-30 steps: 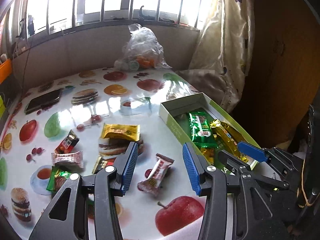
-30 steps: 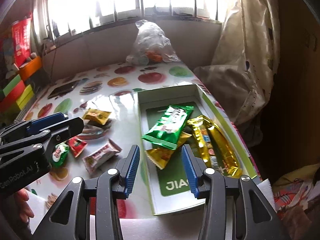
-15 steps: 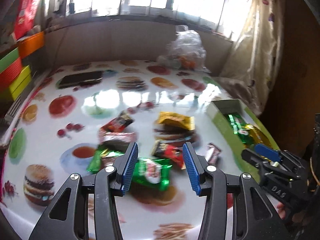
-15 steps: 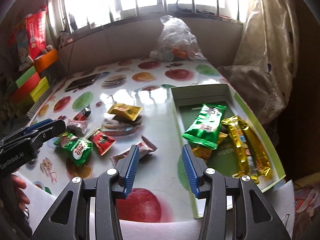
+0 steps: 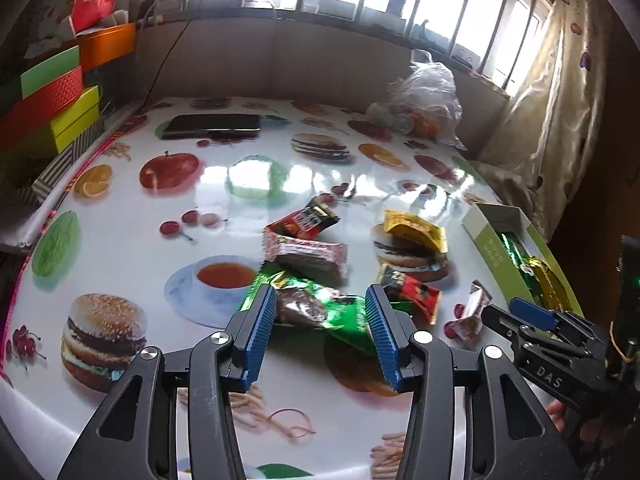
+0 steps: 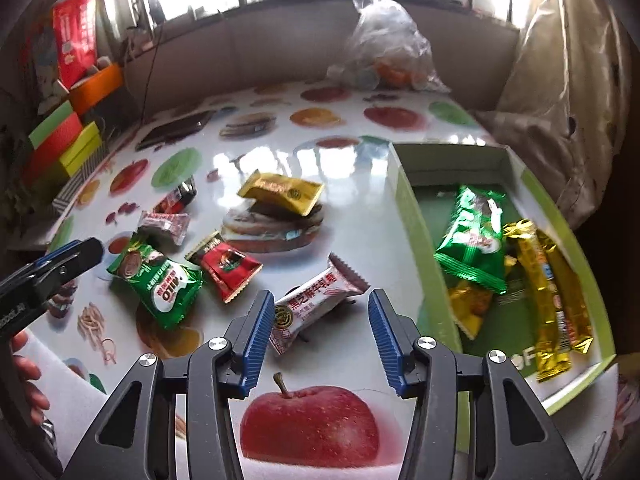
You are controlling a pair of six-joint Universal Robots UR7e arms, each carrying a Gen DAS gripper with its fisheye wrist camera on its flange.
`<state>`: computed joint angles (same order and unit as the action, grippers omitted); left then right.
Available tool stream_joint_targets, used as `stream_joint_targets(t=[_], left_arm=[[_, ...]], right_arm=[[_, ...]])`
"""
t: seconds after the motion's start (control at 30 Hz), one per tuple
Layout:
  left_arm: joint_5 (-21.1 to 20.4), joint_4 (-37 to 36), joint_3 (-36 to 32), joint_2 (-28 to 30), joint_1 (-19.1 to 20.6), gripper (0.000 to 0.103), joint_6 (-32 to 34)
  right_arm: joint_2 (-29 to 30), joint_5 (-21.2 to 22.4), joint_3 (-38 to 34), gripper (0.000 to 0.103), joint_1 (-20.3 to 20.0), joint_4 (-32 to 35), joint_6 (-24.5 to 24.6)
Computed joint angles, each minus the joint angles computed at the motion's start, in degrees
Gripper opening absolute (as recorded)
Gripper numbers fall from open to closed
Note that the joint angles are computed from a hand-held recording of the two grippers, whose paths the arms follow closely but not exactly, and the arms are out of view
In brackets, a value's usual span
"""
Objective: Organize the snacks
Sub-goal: 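Move both open tools back over the snack pile, then close right tool on white-and-red wrapped candy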
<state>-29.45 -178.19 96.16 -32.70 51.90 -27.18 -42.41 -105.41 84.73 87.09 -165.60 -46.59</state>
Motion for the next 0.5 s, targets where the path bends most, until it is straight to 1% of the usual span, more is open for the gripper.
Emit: stream_joint_targets(t=[0.17, 0.3, 0.5], left_arm=[[-0.2, 0.4, 1.3, -1.0, 0.8, 0.048, -2.0], [-0.5, 0.1, 1.5, -1.2, 1.3, 0.048, -2.3], [-0.6, 0.3, 2.0, -1.7, 1.9, 0.048, -3.0]], right_arm=[[2.0, -1.8, -2.4, 0.049, 0.2, 1.9, 1.4], [3.3, -2.2, -4.0, 0.05, 0.5, 3.3, 2.3], [4.9, -3.5, -5.3, 0.05, 1.1, 3.4, 2.2]])
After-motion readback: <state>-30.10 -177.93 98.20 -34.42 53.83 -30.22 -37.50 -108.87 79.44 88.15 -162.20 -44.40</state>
